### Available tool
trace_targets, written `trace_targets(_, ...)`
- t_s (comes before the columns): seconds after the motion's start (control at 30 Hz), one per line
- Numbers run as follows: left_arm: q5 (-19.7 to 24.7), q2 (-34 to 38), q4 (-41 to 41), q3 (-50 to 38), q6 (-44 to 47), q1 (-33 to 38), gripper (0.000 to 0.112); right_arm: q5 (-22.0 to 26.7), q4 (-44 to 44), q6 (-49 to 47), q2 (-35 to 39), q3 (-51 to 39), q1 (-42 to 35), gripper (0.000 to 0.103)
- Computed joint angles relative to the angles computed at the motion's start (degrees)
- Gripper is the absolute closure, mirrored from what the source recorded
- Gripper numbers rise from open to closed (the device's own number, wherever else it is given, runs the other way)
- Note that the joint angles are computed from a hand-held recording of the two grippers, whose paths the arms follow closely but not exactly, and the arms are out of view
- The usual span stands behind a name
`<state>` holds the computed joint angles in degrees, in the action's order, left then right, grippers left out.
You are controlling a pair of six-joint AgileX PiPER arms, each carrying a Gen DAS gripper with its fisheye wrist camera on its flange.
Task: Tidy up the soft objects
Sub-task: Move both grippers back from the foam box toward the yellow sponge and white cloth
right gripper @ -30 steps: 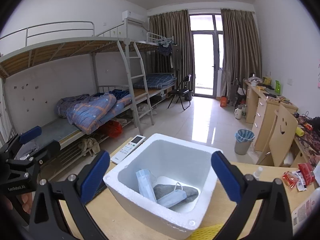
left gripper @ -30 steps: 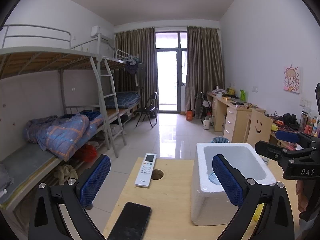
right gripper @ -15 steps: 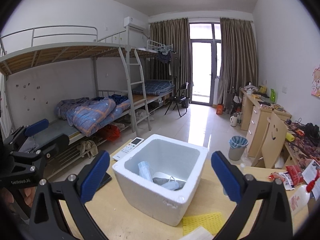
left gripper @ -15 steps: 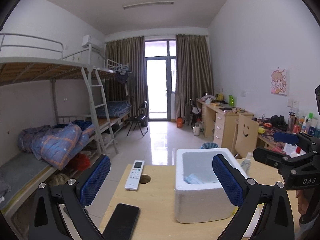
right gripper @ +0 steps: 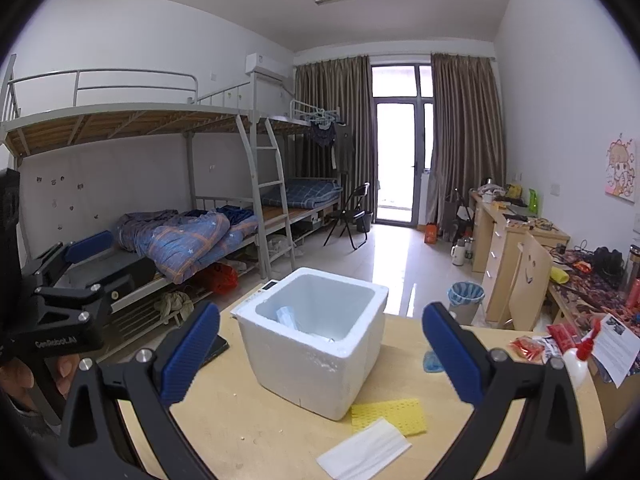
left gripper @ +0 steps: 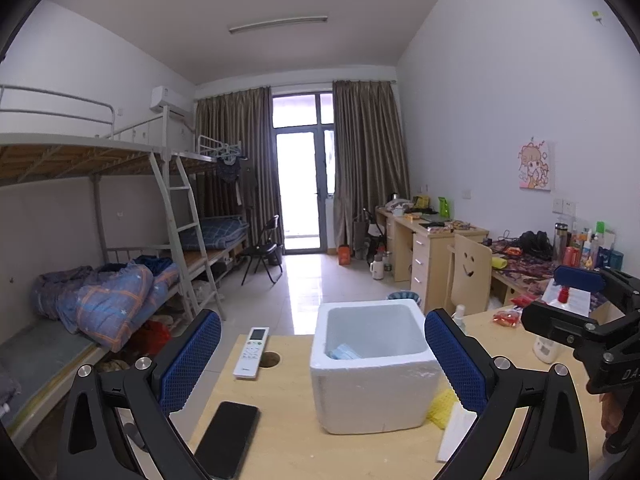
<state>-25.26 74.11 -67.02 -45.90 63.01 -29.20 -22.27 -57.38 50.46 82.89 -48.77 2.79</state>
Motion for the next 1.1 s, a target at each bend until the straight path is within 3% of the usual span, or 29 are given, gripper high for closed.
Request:
trace_targets(0.37, -3.3, -5.3, -1.6, 5.3, -0.1, -6.6, 0.010, -6.9, 2.7, -4.2, -6.5, 9.3, -5.5, 0.001)
trace_targets(0.53, -4.2, -6.8, 1.7, 8.3, -4.3, -8.6, 0.010, -10.2, 8.6, -12.8, -7.7, 14.5, -6.7, 0.001)
trace_targets(0.73, -8.3, -6.6, 9.8, 13.3, -15.9, -10.9, 0.010, -15.7, 14.0, -19.6, -6.9, 19.9, -9.2, 0.001)
trace_targets(0.9, -15.5, -2.4, 10.5, 16.0, -20.4, -15.0, 0.010, -21.3, 15.3, -22.6, -4.4, 23.3, -12.1, 0.001)
trace_targets(1.1, -19.4, 1.3, 15.6, 18.4, -28.9, -16.1, 0.010, -26.7, 18.0, -27.2, -0.5, 26.4, -14.6, 0.001)
